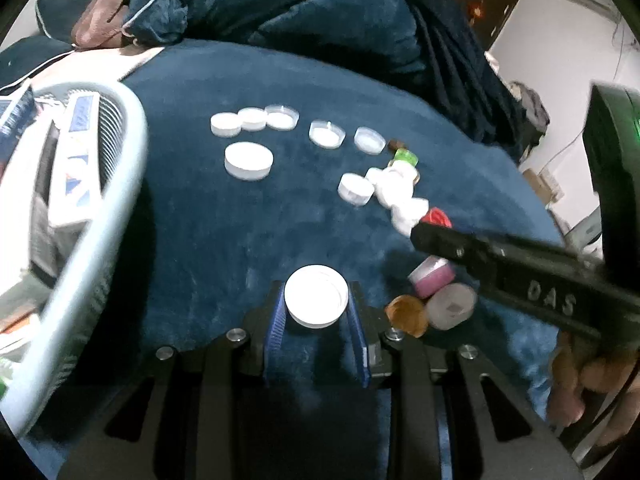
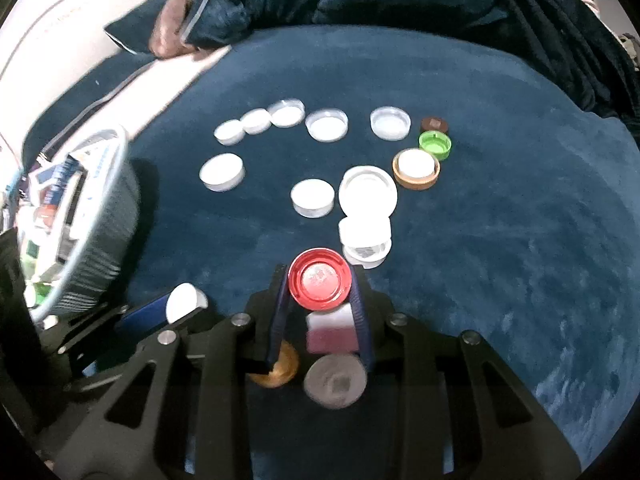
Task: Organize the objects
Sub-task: 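Carry the white cap in the left gripper to the basket while the right carries a red cap, then open both grippers over the blue basket to drop the caps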
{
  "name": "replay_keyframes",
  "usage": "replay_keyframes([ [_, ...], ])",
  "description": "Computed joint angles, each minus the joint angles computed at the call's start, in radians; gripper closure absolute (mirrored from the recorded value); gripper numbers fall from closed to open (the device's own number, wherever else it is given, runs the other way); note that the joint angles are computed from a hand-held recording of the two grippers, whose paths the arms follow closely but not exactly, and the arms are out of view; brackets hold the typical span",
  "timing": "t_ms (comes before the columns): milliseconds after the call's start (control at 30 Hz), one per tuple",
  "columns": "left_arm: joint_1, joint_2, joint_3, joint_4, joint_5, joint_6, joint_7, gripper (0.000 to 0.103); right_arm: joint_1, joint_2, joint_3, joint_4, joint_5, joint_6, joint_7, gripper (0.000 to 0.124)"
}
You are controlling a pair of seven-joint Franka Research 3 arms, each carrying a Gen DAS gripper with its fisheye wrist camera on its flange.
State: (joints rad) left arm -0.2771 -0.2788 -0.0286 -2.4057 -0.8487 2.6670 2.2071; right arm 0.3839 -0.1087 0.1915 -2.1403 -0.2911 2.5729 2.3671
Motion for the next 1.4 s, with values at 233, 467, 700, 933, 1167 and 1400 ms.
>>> replay_keyframes([
  [233,0.021,-0.124,0.019,-0.044,0.102,0.007,-0.077,0.072,0.017,0.005,0.024,0.038,-0.018,0.041,0.020,0.093],
  [467,0.045,-0.241,0.109,-0.090,0.218,0.015,-0.157,0.072,0.077,0.077,0.024,0.114,0.056,0.118,-0.038,0.093],
  [700,0.093,-0.300,0.211,-0.120,0.255,0.011,-0.246,0.072,0.162,0.193,0.022,0.239,0.182,0.146,-0.180,0.093],
  [933,0.123,-0.314,0.273,-0.130,0.266,0.036,-0.285,0.072,0.221,0.297,0.030,0.364,0.347,0.150,-0.360,0.093],
  [1167,0.143,-0.317,0.274,-0.145,0.304,0.035,-0.297,0.072,0.254,0.321,0.007,0.383,0.425,0.157,-0.394,0.083],
  [1400,0.202,-0.326,0.225,-0.172,0.393,0.096,-0.381,0.004,0.297,0.255,-0.060,0.306,0.244,0.237,-0.195,0.026],
])
